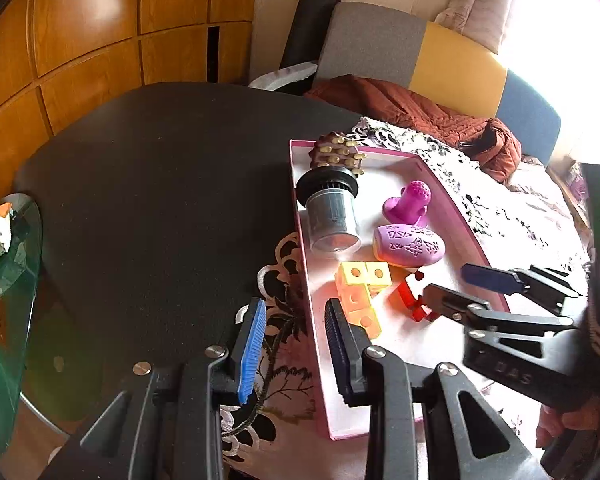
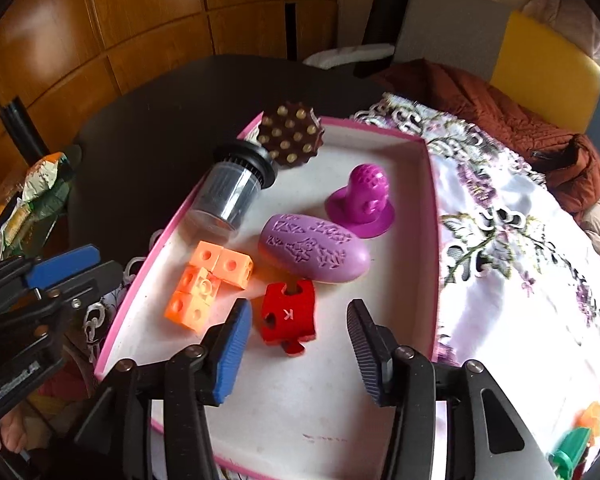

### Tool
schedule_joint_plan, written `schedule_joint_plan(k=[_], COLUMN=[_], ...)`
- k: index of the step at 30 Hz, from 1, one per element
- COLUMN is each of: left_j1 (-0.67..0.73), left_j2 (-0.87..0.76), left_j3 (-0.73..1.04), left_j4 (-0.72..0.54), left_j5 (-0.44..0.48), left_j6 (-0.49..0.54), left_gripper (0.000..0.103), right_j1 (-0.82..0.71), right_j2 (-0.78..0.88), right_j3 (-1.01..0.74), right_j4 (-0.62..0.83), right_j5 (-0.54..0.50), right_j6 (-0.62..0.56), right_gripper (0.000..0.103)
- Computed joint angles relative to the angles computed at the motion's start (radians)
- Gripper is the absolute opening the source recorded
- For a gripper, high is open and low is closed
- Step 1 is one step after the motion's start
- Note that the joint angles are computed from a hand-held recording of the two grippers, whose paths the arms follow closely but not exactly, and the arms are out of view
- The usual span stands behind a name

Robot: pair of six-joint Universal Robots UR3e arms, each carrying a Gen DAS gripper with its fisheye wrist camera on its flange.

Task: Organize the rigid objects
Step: 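Carry the red K piece into the tray and open the right gripper, then move both open grippers back over the remaining toys on the cloth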

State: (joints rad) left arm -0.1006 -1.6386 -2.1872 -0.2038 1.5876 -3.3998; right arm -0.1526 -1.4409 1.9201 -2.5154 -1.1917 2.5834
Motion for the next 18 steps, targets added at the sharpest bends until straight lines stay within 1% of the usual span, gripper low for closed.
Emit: schedule_joint_plan(k=[1,4,13,18], left_j1=[-0.004,-0.015,-0.055,-0.081], left_j2=[0.0,0.0,-0.012,-0.016], left_j3=[0.001,0.008,0.039,0.052], left_j4=[0.0,-0.002,-0.009,-0.013], left_j5=[0.003,0.007,0.02,0.029], left_j6=[0.002,0.003,0.006,0.009], left_gripper=[0.03,0.03,0.03,0.03], right_j1=[-0.013,-0.055,-0.244,-0.362], right_j2=[-0.012,-0.065,-0.198,-0.238], right_j3=[0.006,0.042,0.101,0.111], right_j4=[0.001,-0.008,0.022,0.043], right_j5=[0.009,0.034,0.113,0.141], right_j6=[-0.007,-0.02,-0.059,-0.083], right_gripper=[0.051,0.056,0.06,0.063])
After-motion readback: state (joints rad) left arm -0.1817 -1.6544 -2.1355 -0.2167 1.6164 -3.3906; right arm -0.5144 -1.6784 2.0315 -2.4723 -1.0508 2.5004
